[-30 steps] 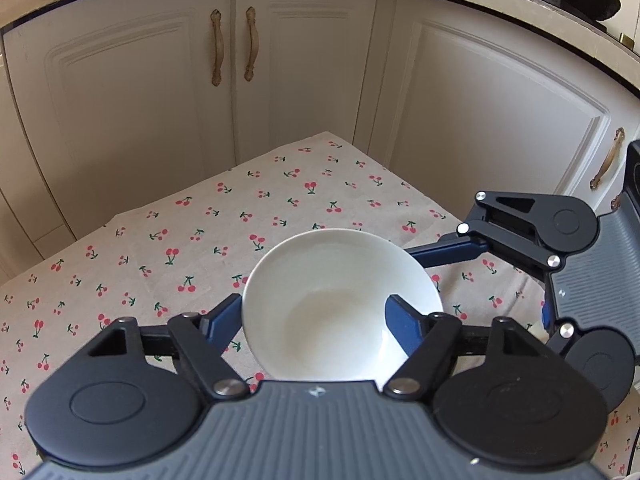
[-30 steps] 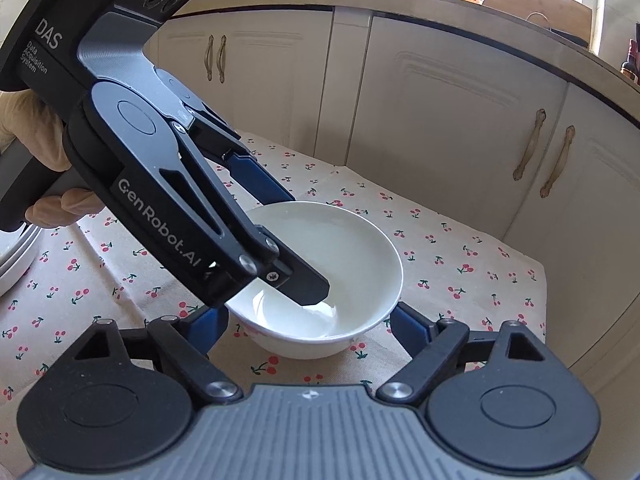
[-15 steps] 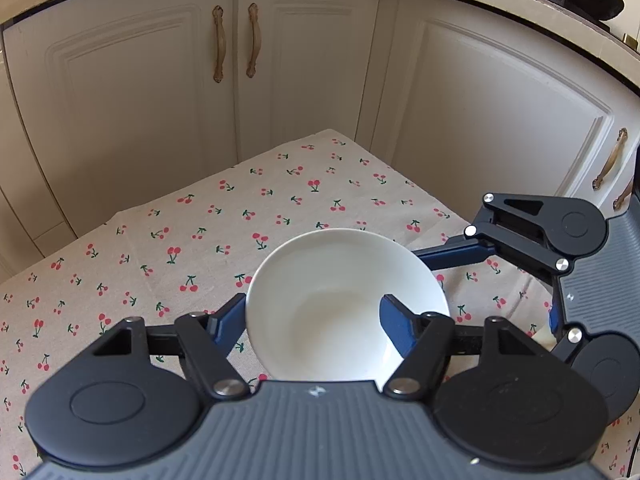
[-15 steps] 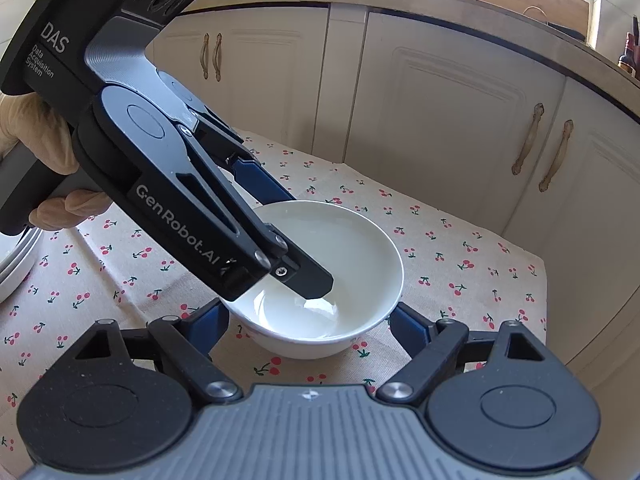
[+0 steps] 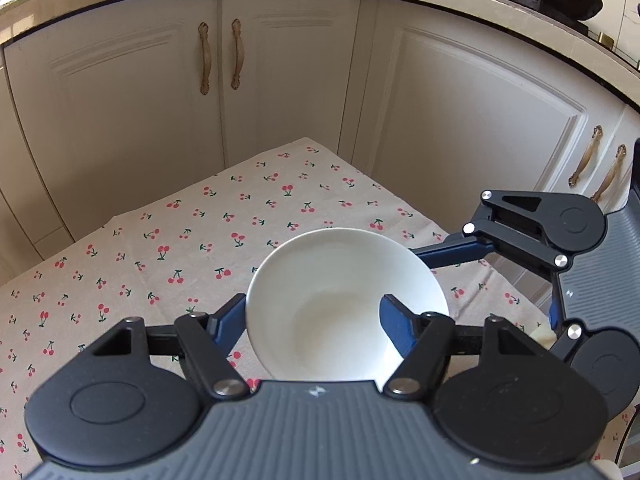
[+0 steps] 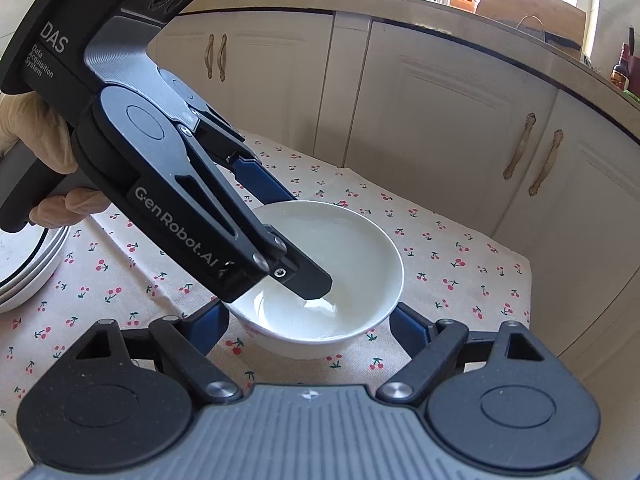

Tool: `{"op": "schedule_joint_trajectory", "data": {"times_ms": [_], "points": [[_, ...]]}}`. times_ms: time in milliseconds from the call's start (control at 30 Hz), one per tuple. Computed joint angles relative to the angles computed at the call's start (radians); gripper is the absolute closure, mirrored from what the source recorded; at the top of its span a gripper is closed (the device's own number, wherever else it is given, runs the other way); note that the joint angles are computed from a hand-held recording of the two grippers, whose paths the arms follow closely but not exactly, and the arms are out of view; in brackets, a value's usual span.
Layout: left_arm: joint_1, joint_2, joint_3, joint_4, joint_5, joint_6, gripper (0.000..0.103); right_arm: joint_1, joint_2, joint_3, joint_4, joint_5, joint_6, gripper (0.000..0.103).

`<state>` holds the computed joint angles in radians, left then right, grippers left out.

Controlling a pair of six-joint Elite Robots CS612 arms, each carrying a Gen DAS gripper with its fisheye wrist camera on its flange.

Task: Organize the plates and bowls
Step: 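Lift the white bowl with the left gripper toward the pink-flowered bowls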

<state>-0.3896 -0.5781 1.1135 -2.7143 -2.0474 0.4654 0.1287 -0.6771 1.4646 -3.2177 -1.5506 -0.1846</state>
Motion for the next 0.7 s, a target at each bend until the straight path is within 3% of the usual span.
{"op": "schedule_joint_trajectory", "data": {"times_ms": [367, 433, 467, 500, 600, 700], "points": [[0.002, -0.108, 0.162, -0.079, -0.011, 0.035, 0.032, 0.036, -0.075, 0.098, -0.038, -0.049, 0.024, 0.013], [0.011, -0.125, 0.183, -0.051, -0.082, 0.043, 0.032, 0.047, -0.087, 0.115, -0.051, -0.06, 0.018, 0.014], [0.009, -0.136, 0.205, -0.078, -0.074, 0.037, 0.04, 0.054, -0.092, 0.124, -0.065, -0.061, 0.016, 0.018], [0.005, -0.146, 0.227, -0.099, -0.064, 0.065, 0.038, 0.059, -0.095, 0.129, -0.068, -0.064, 0.021, 0.022], [0.008, -0.158, 0.25, -0.075, -0.088, 0.069, 0.035, 0.074, -0.099, 0.141, -0.069, -0.073, 0.01, 0.024], [0.013, -0.152, 0.257, -0.098, -0.067, 0.033, 0.033, 0.081, -0.086, 0.155, -0.096, -0.087, 0.002, 0.024]]}}
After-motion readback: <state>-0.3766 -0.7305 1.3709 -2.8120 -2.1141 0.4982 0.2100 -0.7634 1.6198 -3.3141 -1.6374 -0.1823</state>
